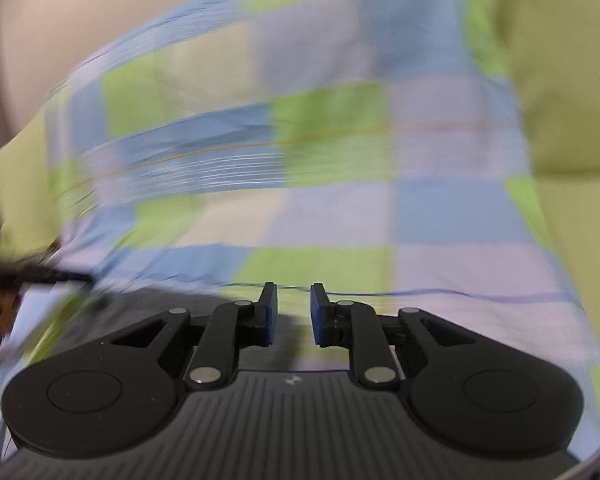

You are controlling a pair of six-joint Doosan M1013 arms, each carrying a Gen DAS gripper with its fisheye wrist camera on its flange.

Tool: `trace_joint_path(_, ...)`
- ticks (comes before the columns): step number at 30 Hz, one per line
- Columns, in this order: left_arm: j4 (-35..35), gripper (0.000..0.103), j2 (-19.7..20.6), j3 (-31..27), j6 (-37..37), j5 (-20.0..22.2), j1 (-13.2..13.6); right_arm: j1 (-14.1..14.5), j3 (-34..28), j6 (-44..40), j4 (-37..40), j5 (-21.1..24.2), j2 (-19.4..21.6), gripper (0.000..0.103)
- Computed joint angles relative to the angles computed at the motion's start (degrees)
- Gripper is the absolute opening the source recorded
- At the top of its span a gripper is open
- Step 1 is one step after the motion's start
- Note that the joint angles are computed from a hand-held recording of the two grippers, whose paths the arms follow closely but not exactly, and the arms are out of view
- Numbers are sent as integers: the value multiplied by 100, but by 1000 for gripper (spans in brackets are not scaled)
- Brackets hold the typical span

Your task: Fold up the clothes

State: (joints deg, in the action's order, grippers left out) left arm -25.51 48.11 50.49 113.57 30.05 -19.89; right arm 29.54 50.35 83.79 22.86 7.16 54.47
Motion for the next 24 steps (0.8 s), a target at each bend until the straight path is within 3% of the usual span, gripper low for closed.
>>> trace_joint_path(2, 40, 18, 103, -211, 523, 308, -139, 101, -241, -1148, 600, 340, 98, 16)
trace_joint_path(5, 514, 21, 383, -648, 738, 674, -273, 241, -868, -1272, -142, 929, 404, 16)
trace_joint_path(8, 1115, 27, 606, -918, 613, 751, -305, 293, -1972, -1439, -433, 1842, 957, 15)
trace_joint_path(10, 1114, 43, 701, -1038, 613, 737, -255, 313, -2908, -1312, -826, 2540, 1428, 13)
trace_joint_path(11, 1032, 53, 738, -1084, 619, 711, -211, 317, -3174, -1205, -1067, 2650, 1578, 13)
trace_joint_path(13, 1476, 42, 744, -1070, 139, 536, -207, 289, -3241, -793, -1491, 2506, 1652, 12)
trace_joint_path(15, 1898, 34, 681, -959, -604, 323, -147, 222, -2836, 352, -2121, 2070, 1476, 11)
trace_joint_path(18, 1351, 32, 386, -456, -929, -100, 33, 193, -2123, 1657, -2902, 1572, 1129, 18)
trace_joint_path(20, 563, 32, 170, -117, -380, -131, 121, 196, -1462, 2193, -3218, 1070, 801, 18)
trace_joint_path(22, -141, 32, 90, -12, 193, 102, 184, 230, -934, 2514, -3539, 662, 539, 19)
trace_joint_path(24, -214, 33, 85, -52, 450, 462, 180, 289, -502, 2475, -3426, 347, 320, 22)
